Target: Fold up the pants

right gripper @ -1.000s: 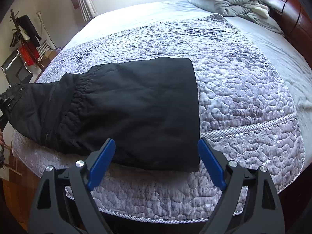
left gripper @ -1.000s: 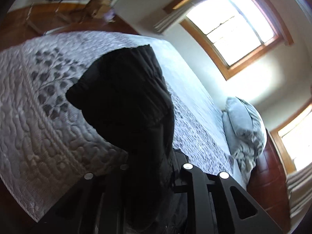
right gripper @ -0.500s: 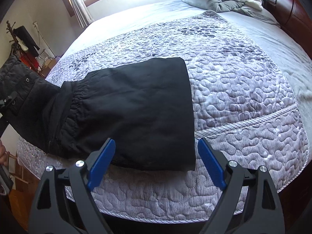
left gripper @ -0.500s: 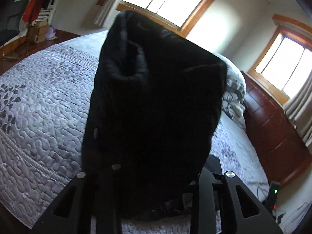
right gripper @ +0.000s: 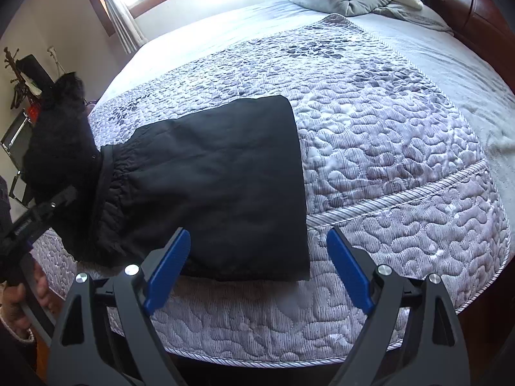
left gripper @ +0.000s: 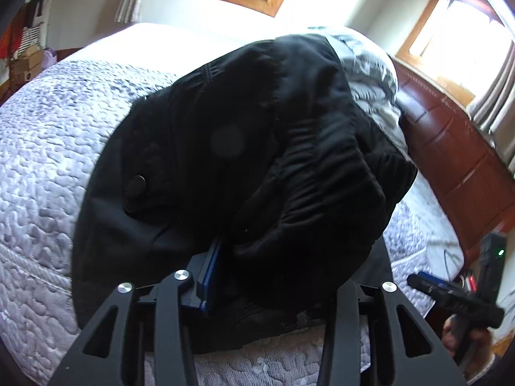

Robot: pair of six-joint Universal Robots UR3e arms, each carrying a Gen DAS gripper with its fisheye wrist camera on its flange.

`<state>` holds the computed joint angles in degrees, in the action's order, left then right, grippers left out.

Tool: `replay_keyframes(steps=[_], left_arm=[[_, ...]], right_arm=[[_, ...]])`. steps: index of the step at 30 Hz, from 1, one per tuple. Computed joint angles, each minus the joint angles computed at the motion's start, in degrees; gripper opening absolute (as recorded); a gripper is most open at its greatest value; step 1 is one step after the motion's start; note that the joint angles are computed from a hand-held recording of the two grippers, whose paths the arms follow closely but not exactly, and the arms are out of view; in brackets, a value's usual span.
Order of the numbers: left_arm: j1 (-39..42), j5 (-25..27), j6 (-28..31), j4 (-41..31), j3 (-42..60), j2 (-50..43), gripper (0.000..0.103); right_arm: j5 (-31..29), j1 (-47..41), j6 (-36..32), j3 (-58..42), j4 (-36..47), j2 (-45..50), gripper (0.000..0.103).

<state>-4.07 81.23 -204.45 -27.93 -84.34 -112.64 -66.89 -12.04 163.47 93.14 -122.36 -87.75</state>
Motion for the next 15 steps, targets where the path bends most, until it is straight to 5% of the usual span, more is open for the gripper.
replay_keyframes(steps=[7, 12, 15], left_arm=[[-3.61, 0.5, 1.51, -8.74, 9.65, -5.29, 0.064], [-4.96, -0.65, 4.64, -11.09, 9.23, -4.49, 0.092], [-4.14, -3.01, 2.5, -9.69, 5.5, -1.57, 0.097]], right_arm=[[-0.01, 0.49, 0.08, -0.65, 0.06, 0.47, 0.086], [1.06, 0.42, 0.4, -1.26, 0.44, 0.85, 0.087], [2.66, 0.13, 0.99, -1.96, 1.25, 0.99, 0.087]])
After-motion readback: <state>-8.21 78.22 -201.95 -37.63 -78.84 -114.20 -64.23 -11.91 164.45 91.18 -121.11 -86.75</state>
